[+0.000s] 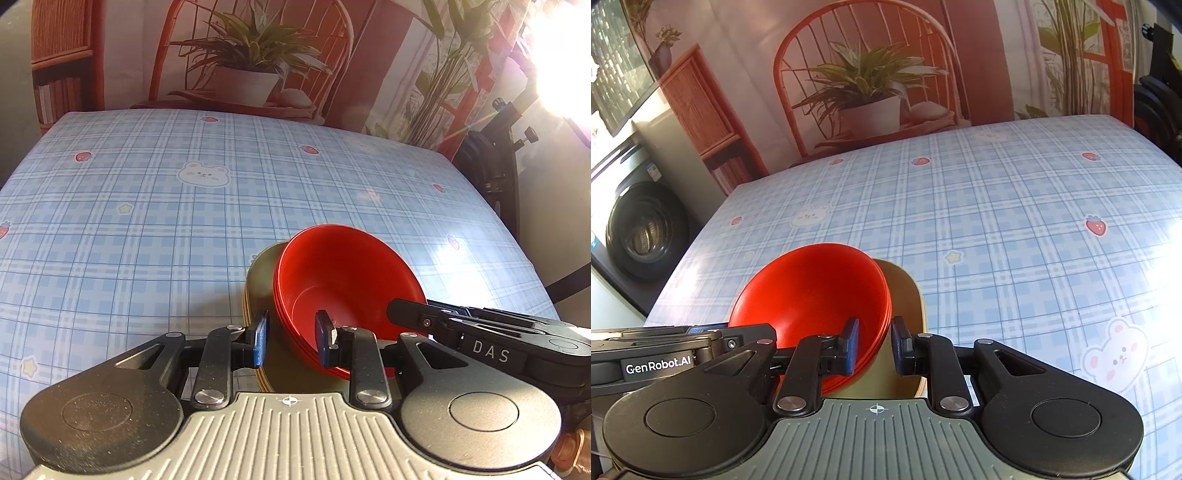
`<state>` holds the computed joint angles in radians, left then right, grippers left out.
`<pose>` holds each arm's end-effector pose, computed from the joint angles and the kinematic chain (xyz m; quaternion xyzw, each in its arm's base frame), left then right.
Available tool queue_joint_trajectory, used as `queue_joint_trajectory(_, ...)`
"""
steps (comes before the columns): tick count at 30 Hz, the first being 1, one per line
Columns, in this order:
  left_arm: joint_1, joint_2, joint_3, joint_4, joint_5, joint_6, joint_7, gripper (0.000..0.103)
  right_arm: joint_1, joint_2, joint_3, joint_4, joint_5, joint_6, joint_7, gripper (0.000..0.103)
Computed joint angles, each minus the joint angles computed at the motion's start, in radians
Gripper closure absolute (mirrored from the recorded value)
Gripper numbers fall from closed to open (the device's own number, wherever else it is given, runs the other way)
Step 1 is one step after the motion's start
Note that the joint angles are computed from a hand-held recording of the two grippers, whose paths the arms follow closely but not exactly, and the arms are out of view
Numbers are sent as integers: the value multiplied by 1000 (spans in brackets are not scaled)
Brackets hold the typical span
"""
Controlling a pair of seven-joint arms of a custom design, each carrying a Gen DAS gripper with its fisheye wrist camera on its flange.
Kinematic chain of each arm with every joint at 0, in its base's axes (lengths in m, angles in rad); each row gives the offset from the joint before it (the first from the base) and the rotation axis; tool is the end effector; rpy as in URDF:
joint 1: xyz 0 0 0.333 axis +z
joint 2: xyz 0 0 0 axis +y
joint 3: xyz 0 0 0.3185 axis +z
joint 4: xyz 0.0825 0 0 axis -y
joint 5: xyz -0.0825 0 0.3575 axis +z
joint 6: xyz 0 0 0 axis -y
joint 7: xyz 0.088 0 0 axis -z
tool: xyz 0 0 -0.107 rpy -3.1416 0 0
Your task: Organize plates and bowls
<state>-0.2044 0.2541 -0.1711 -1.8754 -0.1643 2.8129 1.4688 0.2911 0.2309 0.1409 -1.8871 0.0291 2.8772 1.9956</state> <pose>0.6034 -0.2190 0.4748 -0.6249 0.7020 -0.3222 0.1138 0.5837 0.2590 0.4928 -0.6450 0.6675 -0.1082 0.3560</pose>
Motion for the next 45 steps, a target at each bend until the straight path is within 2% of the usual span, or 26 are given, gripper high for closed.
queue_joint_trajectory(4, -8, -12, 12, -9, 21, 10, -20, 75, 15, -8, -22, -5, -43, 6, 39, 75)
queue_joint_trajectory(7, -30, -23, 37, -12, 87, 23, -70, 75, 24, -17, -38, -8, -84, 12, 71, 72)
queue_joint_trajectory(9, -39, -34, 49, -19, 127, 34, -104, 71, 32, -26, -52, -11, -125, 21, 101, 72)
queue_joint_trajectory(11, -50, -45, 67, -25, 181, 50, -149, 66, 40, -38, -68, -15, -171, 34, 137, 66)
queue_joint_trajectory(13, -71, -62, 97, -34, 271, 69, -221, 62, 52, -51, -91, -16, -237, 42, 186, 62)
queue_joint_trajectory(18, -107, -106, 166, -44, 567, 105, -454, 45, 65, -87, -141, -2, -427, 55, 319, 48)
queue_joint_trajectory(23, -86, -157, 173, -32, 770, 103, -644, 37, 32, -126, -138, 16, -522, 73, 366, 29)
queue_joint_trajectory(24, -80, -166, 170, -26, 809, 94, -680, 35, 27, -134, -137, 19, -539, 75, 374, 27)
queue_joint_trajectory(28, -47, -207, 139, -2, 932, 65, -788, 29, 6, -169, -129, 38, -600, 79, 398, 7)
queue_joint_trajectory(31, -19, -238, 106, 9, 1019, 42, -858, 24, -4, -195, -116, 49, -623, 62, 400, 0)
queue_joint_trajectory(34, 10, -270, 65, 15, 1081, 12, -898, 21, -11, -222, -102, 57, -661, 33, 422, 0)
queue_joint_trajectory(37, 41, -302, 24, 15, 1095, -4, -901, 19, -20, -250, -87, 59, -721, 10, 471, 0)
queue_joint_trajectory(45, 120, -358, -52, 10, 1147, -4, -967, 17, -54, -318, -49, 35, -804, 19, 539, 0)
